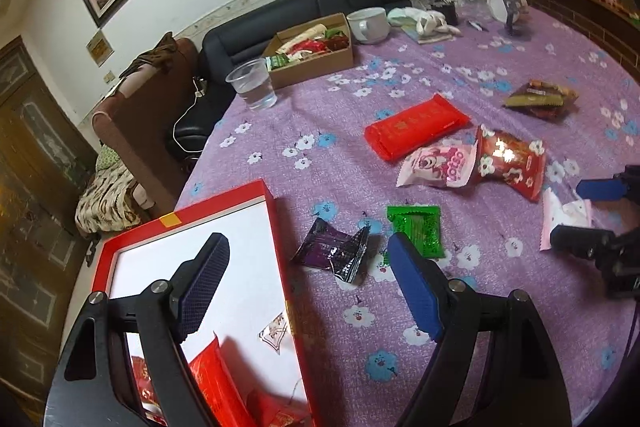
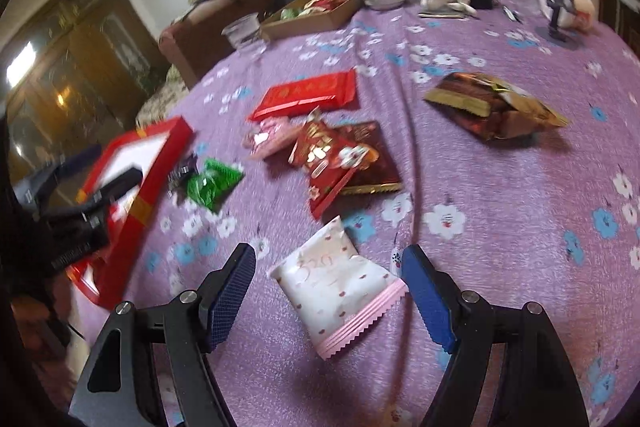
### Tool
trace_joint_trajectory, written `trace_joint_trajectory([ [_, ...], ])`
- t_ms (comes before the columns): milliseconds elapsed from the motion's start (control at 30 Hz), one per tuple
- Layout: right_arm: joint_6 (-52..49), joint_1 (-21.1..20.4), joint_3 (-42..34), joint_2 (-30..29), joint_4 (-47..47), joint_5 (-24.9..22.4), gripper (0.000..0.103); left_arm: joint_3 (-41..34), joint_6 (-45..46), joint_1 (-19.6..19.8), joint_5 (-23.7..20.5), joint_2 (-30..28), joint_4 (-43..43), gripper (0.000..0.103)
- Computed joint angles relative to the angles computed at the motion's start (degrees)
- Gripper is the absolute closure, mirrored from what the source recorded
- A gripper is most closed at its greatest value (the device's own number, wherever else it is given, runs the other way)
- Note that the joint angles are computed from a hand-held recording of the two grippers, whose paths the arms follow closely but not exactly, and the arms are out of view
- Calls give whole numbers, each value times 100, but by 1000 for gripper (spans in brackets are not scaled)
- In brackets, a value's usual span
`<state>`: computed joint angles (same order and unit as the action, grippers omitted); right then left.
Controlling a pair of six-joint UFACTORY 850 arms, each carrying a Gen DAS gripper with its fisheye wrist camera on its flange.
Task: Organize snacks
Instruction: 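Grasp the green wrapped candy with the left tool while the right tool grasps the white-pink pastry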
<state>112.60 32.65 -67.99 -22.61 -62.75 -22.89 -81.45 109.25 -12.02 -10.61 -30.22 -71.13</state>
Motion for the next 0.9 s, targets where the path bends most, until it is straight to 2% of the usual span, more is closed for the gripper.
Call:
trace_joint_trajectory([
  [167,-722,115,-266,-241,289,-357,25,-271,-1598,-86,-270,-201,1786,21],
  [233,-939,155,-342,-309,350,-548,29,-394,-2348,-158,-386,-293,2570,21],
  [333,-1108,185,-387,-348,396,-767,40,-493,-2663,-254,-535,-397,2987,21],
  [367,-1095,179,-371,-335,395,-789,48,-504,-2791,-288,-538,-419,3157,21],
  [500,-1091,134,-306,-274,432,-732,50,-719,-3526,-397,-843,-626,4005,21],
  [633,-466,9,-42,-61,210,-303,50,-910,-3604,-411,-1095,-800,3998,21],
  [767,359,-113,237,149,-143,99,50,-1155,-3317,-320,-1676,-957,3500,25],
  [900,2034,-245,597,418,-1347,529,50,-1329,-3483,-279,-2008,-1068,3420,30],
])
